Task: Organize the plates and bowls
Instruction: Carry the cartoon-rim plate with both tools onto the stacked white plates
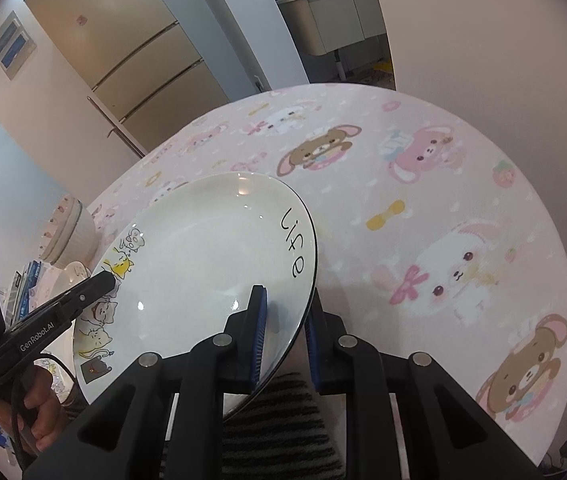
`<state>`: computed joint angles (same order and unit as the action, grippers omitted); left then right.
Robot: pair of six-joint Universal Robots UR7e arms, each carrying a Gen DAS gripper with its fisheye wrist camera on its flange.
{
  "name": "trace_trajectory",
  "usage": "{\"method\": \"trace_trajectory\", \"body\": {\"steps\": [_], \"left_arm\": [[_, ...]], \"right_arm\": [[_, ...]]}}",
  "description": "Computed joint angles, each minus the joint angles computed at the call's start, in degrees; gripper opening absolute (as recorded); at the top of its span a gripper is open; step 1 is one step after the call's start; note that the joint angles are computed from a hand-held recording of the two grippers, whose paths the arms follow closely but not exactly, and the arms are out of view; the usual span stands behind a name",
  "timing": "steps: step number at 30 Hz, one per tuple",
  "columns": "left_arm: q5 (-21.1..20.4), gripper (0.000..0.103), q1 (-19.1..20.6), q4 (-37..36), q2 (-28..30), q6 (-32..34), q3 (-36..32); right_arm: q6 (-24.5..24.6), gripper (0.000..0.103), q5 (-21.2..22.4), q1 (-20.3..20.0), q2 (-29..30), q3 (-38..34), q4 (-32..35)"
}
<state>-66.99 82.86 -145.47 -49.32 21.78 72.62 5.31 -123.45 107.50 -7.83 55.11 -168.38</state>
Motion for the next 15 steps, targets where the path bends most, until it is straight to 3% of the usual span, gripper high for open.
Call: {"method": "trace_trajectory", "body": {"steps": [9,15], "left_arm": [[-2.38,0.010,-0.10,-3.90,-4.76,-0.65,3.12],[-1.62,0.010,0.26,-6.87,-7.66,-0.05,5.04]], "right_arm": [[-3.07,0.020,0.61,2.82,1.00,-2.64,-0.54],[-5.14,0.020,1.44,4.77,4.07,-8.40,2.22]]}}
